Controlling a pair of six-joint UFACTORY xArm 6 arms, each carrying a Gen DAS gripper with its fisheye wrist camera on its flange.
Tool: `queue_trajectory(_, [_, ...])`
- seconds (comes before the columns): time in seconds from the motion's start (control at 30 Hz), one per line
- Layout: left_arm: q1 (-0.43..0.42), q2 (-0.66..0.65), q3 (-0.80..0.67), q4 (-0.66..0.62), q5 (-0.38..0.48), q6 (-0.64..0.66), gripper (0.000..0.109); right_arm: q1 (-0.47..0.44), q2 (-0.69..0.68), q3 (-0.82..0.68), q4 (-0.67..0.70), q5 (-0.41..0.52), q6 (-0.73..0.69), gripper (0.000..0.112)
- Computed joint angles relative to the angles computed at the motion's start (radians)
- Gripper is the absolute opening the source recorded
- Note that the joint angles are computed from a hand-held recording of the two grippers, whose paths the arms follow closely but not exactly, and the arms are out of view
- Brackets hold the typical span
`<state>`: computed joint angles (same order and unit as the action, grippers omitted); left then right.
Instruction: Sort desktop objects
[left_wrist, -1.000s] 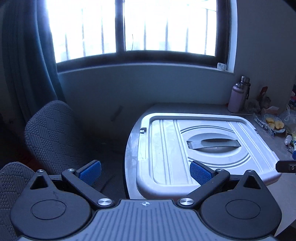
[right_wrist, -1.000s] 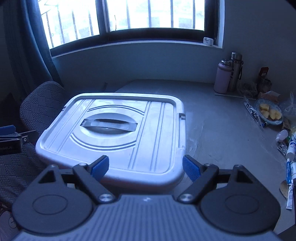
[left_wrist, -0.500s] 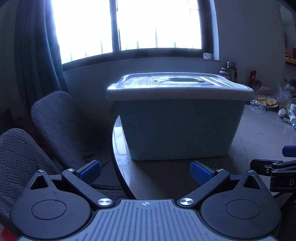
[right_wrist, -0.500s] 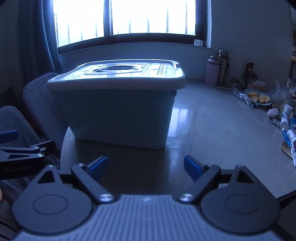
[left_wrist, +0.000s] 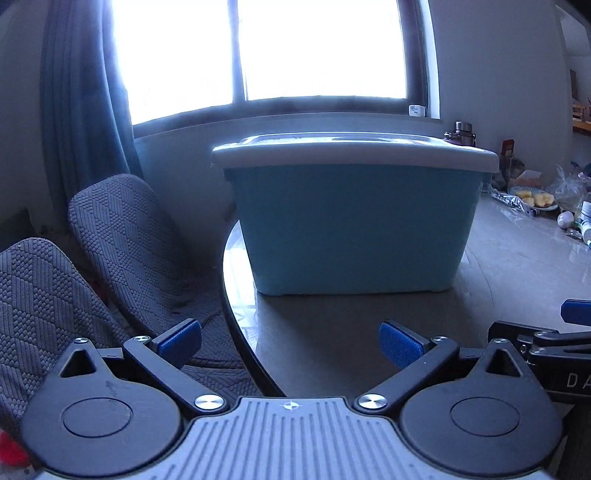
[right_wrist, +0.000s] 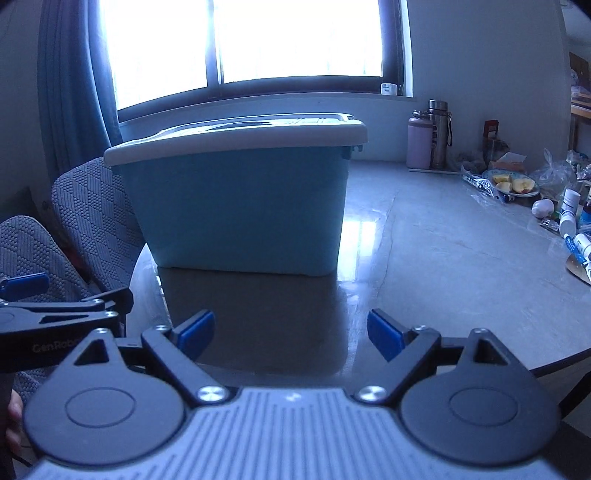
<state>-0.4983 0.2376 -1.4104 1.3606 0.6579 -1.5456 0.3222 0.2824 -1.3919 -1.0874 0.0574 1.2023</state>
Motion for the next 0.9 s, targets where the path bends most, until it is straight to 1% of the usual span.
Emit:
queue_trajectory(0.03, [-0.002, -0.004, 0.007, 0.005, -0.001, -0.007, 0.103, -0.001, -0.003, 0.004, -0.012, 0.000, 0.012, 0.090])
queue_trajectory(0.1, [-0.006, -0.010, 0.019, 0.018, -0.004, -0.021, 0.103, -0.004, -0.016, 0.015, -0.101, -0.003, 0.100, 0.090])
queue_trajectory(0.17, [-0.011, -0.014, 0.028, 0.034, -0.003, -0.035, 0.103, -0.004, -0.026, 0.030, -0.125, -0.005, 0.118, 0.090])
queue_trajectory(0.3, [-0.018, -0.013, 0.034, 0.025, -0.007, -0.031, 0.103, -0.007, -0.033, 0.042, -0.162, -0.008, 0.154, 0.090])
queue_trajectory(0.37, [-0.020, -0.014, 0.036, 0.023, -0.004, -0.048, 0.103, -0.010, -0.037, 0.041, -0.218, -0.013, 0.215, 0.090])
queue_trajectory(0.5, [-0.019, -0.018, 0.044, 0.032, -0.007, -0.075, 0.103, -0.011, -0.038, 0.039, -0.236, -0.009, 0.231, 0.090])
queue_trajectory(0.63, [-0.017, -0.019, 0.044, 0.032, -0.010, -0.068, 0.103, -0.012, -0.040, 0.040, -0.250, -0.007, 0.254, 0.090])
queue_trajectory(0.73, [-0.014, -0.020, 0.044, 0.020, -0.017, -0.057, 0.103, -0.013, -0.040, 0.042, -0.230, -0.011, 0.237, 0.090])
queue_trajectory(0.9, [-0.011, -0.023, 0.049, 0.021, -0.029, -0.061, 0.103, -0.011, -0.042, 0.042, -0.245, -0.007, 0.256, 0.090])
